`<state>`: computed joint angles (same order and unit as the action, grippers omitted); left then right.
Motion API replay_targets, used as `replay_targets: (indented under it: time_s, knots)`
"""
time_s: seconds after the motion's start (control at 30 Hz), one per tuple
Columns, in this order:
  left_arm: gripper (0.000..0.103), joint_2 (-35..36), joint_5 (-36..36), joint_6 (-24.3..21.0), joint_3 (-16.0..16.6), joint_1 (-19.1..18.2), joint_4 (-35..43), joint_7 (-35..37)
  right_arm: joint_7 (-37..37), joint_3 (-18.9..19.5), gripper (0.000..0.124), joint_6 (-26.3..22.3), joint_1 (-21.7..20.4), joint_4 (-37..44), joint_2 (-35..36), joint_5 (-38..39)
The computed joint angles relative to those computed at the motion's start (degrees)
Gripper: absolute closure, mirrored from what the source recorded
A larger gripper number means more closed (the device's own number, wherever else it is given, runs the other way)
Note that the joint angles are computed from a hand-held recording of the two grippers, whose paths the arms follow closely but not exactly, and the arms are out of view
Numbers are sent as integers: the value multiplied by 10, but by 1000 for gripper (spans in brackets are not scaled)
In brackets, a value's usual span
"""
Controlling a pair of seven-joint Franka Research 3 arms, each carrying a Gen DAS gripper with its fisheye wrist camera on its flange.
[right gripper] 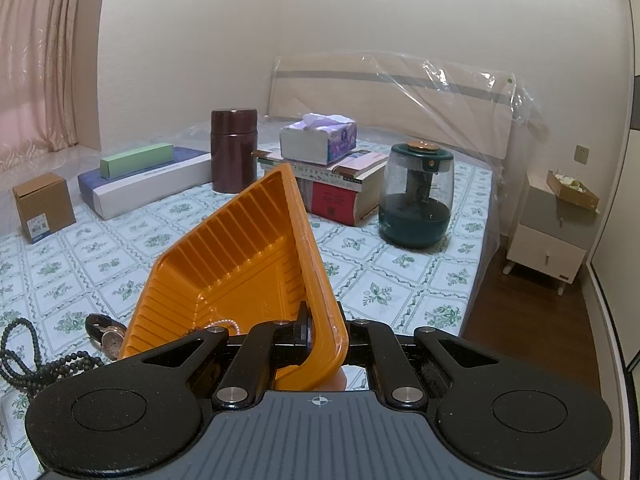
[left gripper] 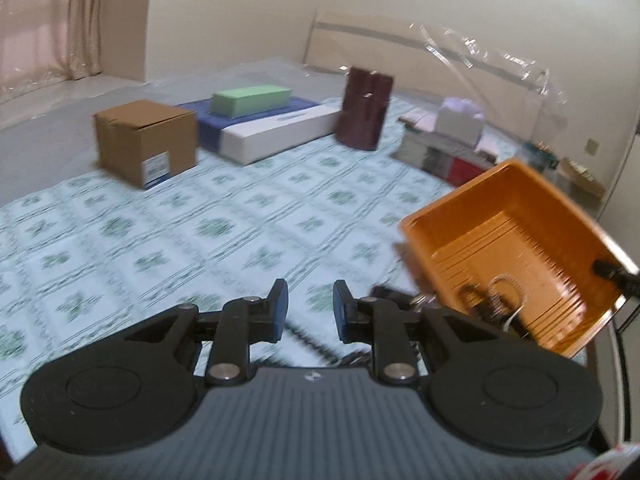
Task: Organize jewelry
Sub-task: 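Grasp the long dark bead strand with the left tool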
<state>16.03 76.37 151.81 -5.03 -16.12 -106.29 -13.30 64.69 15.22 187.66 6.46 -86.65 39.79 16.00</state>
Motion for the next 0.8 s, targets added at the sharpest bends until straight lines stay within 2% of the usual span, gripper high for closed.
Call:
replay_targets:
  time_s: [0.23, 0.43, 0.8]
  knots:
    - [81, -8, -20, -4, -7, 1, -39, 23, 0, 0, 116, 1, 0, -1, -1, -2]
    - [80, 6, -32, -5, -11, -5, -38, 59, 1, 0, 116, 1, 0, -2, -1, -2]
    - [80, 87, -82, -2, 1, -31, 50, 229, 2, -2, 116, 0, 1, -2, -1, -2]
